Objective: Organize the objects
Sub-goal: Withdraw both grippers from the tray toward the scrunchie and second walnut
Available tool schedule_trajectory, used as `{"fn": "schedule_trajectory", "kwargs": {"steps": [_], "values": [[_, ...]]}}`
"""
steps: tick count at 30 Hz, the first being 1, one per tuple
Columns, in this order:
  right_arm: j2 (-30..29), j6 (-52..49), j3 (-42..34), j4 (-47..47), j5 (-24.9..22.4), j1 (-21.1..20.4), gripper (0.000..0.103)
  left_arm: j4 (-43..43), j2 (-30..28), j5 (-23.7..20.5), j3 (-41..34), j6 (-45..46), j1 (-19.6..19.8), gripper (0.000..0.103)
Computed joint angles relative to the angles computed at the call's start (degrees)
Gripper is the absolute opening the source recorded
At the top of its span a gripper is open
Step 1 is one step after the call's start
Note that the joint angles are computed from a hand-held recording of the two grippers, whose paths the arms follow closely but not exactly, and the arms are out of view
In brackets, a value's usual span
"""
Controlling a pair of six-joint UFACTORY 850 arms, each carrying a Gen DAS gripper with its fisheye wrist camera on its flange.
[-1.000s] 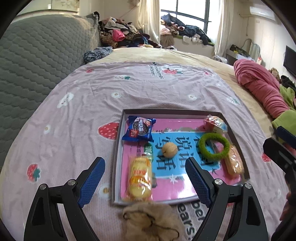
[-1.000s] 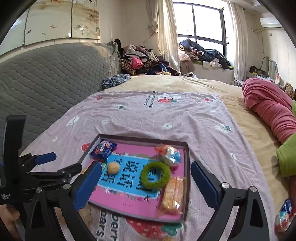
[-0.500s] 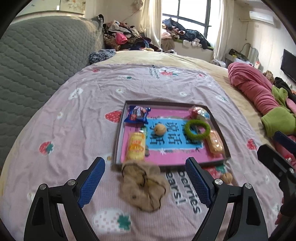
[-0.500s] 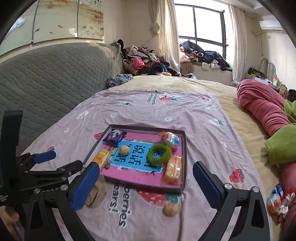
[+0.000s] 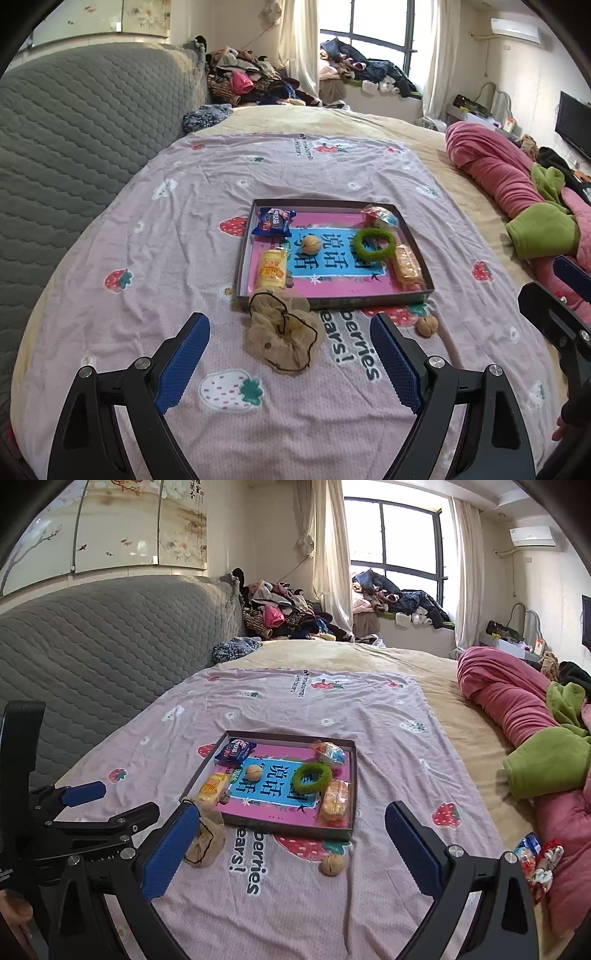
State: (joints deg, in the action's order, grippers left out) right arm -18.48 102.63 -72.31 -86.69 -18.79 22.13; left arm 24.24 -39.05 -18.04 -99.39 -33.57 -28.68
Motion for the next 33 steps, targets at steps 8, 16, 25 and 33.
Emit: {"fn": "schedule_trajectory", "kwargs": {"steps": [8,16,25,33], "values": [[3.2,-0.1,3.2,0.9,-1.7,1.1,0.102,1.9,3.1,-0.2,4.1,-1.2,-0.7,0.089],[4.2,-2.5,4.7,3.4,-3.0,1.8,0.102,2.2,4.4,0.4,6.2,-1.3,-0.7,0.089],[3.2,-2.4,5.6,3.6,-2.5,2.0,0.102,1.2,4.0,0.3,6.9,-0.2,-0.2,0.089],[1.1,-2.9,5.7,4.8,-1.1,1.1,0.102,-1.9,1.4,0.1,5.6,3.0,0.2,0.089]]}}
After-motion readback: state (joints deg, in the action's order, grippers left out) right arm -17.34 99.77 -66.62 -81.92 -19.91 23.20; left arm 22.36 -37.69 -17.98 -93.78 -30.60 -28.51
